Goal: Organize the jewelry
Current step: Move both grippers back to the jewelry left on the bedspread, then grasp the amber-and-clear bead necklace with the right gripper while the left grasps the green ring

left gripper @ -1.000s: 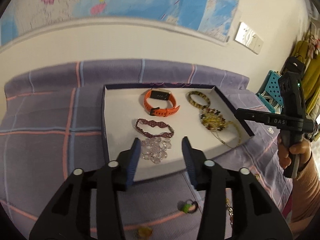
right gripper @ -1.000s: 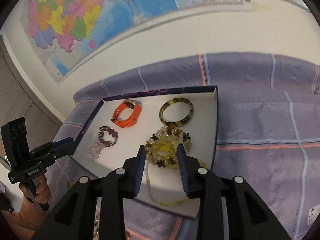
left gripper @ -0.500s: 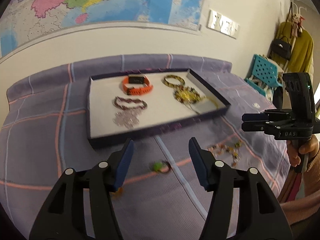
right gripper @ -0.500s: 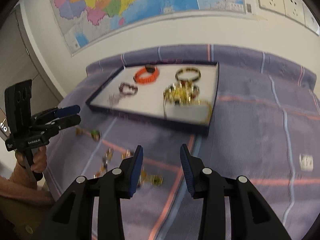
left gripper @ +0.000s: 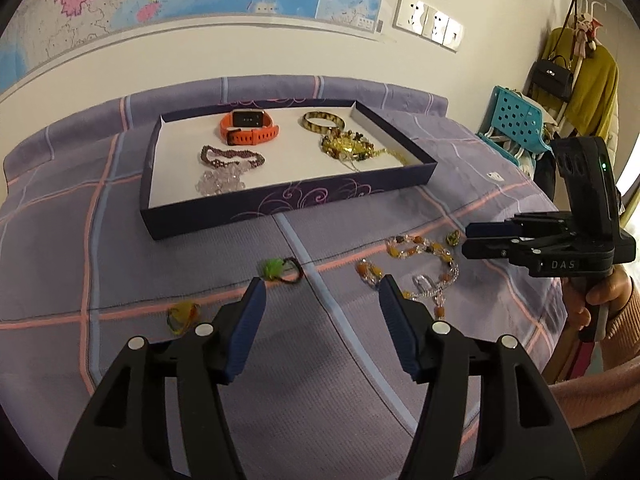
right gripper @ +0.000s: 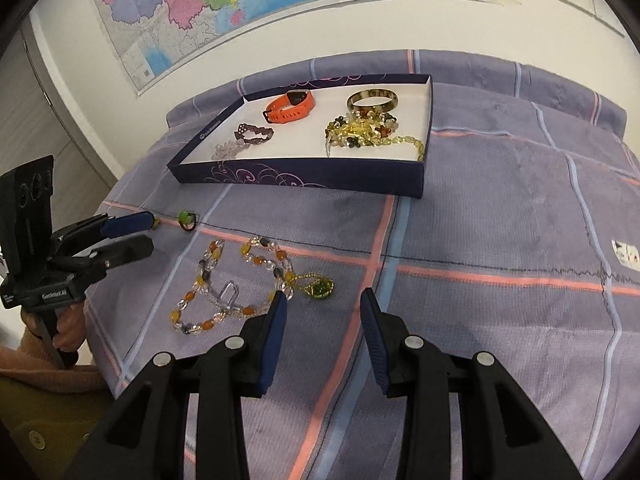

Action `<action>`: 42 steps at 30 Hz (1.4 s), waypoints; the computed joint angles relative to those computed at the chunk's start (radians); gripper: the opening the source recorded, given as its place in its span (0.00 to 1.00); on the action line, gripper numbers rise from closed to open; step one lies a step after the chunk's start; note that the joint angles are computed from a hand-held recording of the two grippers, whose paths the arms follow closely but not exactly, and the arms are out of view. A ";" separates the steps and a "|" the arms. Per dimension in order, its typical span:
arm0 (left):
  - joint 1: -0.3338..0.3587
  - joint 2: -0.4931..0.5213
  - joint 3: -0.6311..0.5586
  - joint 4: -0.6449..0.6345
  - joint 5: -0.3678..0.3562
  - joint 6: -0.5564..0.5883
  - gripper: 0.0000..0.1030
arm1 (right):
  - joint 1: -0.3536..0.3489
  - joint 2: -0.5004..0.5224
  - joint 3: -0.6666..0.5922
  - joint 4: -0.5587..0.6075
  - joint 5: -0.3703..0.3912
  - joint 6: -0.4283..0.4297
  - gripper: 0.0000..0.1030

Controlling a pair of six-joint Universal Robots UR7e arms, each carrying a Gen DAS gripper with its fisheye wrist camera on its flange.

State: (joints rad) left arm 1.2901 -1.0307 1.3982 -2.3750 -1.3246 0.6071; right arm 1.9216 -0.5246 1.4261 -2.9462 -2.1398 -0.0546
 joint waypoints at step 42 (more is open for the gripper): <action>0.019 0.017 -0.037 0.048 -0.005 -0.059 0.57 | 0.069 0.172 -0.192 0.063 -0.113 -0.159 0.42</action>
State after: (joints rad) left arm 1.3095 -1.0132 1.3613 -2.3267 -1.3291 0.5482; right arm 1.9911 -0.3524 1.2343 -2.8834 -2.2526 -0.2137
